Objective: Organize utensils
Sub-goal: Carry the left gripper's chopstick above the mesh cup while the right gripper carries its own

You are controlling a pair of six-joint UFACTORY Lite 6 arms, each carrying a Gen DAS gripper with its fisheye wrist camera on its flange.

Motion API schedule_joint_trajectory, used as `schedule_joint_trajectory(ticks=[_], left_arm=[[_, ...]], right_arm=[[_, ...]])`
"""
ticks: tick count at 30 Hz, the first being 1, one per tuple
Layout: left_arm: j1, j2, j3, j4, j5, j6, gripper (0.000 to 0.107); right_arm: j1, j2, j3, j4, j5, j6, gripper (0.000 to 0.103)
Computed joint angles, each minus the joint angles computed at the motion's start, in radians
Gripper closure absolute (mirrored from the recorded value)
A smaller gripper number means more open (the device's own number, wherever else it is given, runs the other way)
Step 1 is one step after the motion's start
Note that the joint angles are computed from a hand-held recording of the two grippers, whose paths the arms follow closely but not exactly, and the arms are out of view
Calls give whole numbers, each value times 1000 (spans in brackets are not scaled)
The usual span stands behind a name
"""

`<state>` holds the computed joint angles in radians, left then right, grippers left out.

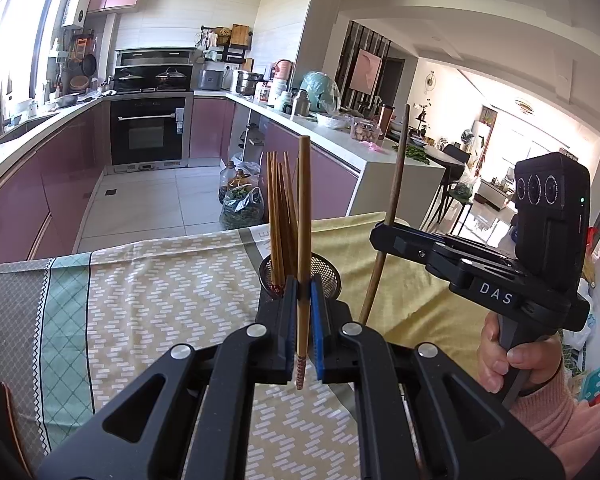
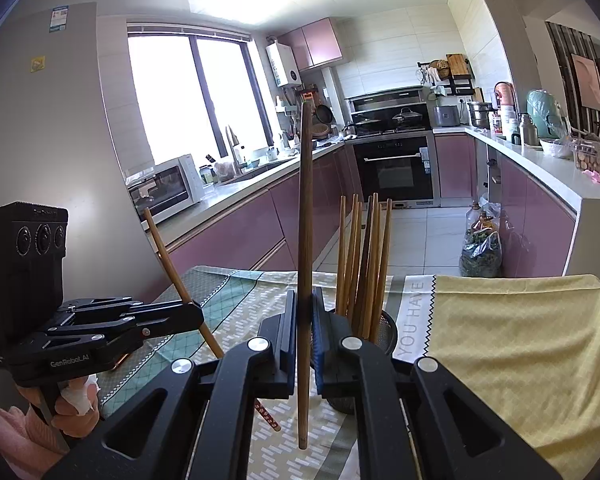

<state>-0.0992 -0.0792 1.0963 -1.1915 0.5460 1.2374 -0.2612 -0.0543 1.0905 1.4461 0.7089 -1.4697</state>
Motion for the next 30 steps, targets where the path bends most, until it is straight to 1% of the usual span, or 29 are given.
schedule_joint_trajectory(ticks=[30], left_arm=[[-26,27,76,59,1,-72,100]], right_arm=[[-15,31,49,-7,25,9,97]])
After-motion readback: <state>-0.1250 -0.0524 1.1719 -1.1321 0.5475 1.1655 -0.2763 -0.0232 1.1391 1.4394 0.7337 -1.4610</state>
